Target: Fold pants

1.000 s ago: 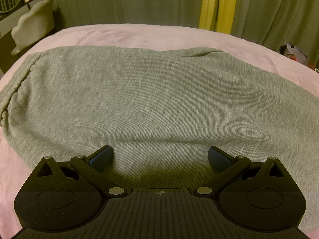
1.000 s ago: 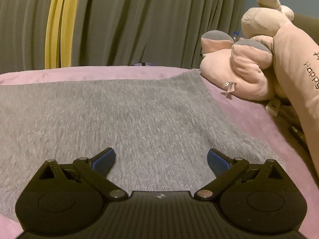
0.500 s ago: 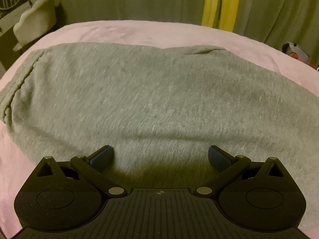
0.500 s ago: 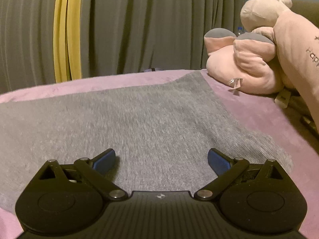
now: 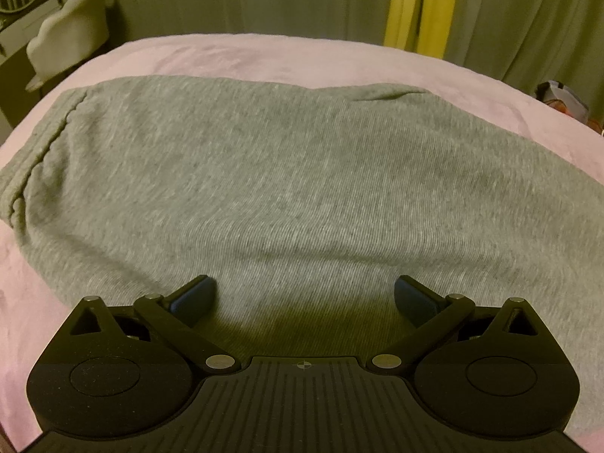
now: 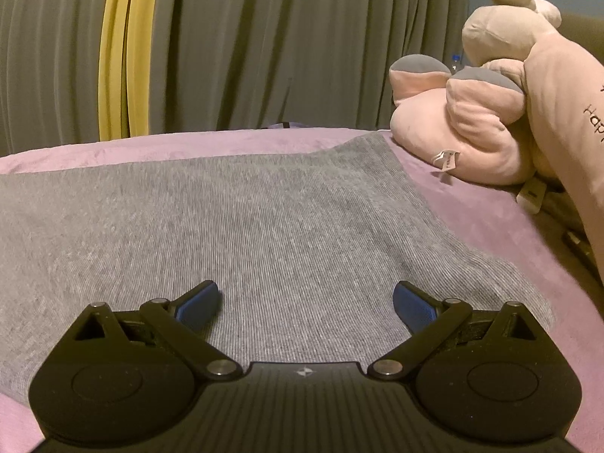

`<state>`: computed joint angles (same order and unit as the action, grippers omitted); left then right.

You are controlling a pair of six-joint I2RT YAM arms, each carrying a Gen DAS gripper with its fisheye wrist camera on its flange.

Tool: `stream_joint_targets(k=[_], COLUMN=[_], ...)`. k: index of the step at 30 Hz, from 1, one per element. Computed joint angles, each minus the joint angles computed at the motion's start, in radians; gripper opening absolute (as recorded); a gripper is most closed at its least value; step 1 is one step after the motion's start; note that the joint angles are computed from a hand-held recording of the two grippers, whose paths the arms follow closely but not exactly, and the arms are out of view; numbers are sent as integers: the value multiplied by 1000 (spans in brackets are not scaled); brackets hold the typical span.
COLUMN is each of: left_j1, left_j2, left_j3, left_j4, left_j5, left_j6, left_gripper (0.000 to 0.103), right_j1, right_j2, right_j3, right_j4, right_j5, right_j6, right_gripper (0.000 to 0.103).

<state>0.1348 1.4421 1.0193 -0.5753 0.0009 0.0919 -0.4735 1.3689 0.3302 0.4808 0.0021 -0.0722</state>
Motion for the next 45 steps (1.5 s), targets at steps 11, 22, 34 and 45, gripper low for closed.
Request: stream_joint_targets(k=[11,22,34,45], left_j1=[-14,-4,-8,4], left_j2=[13,8,-15,-3], left_j3=[21,25,68,69], left_j4=[-26,-44,-173,-160], left_j5=[-23,-15,-33,-8], left_j6=[-9,-5,17,24], left_gripper=[103,103,103,103], right_j1=[0,-2,10,18], right_j2=[0,-4,-8,-4], right_j3=[-3,3,1,0], right_j4=[6,-9,-14,-10], right_j5=[-3,-3,10,22], right_j6=[4,4,12,13], right_gripper=[99,99,99,99])
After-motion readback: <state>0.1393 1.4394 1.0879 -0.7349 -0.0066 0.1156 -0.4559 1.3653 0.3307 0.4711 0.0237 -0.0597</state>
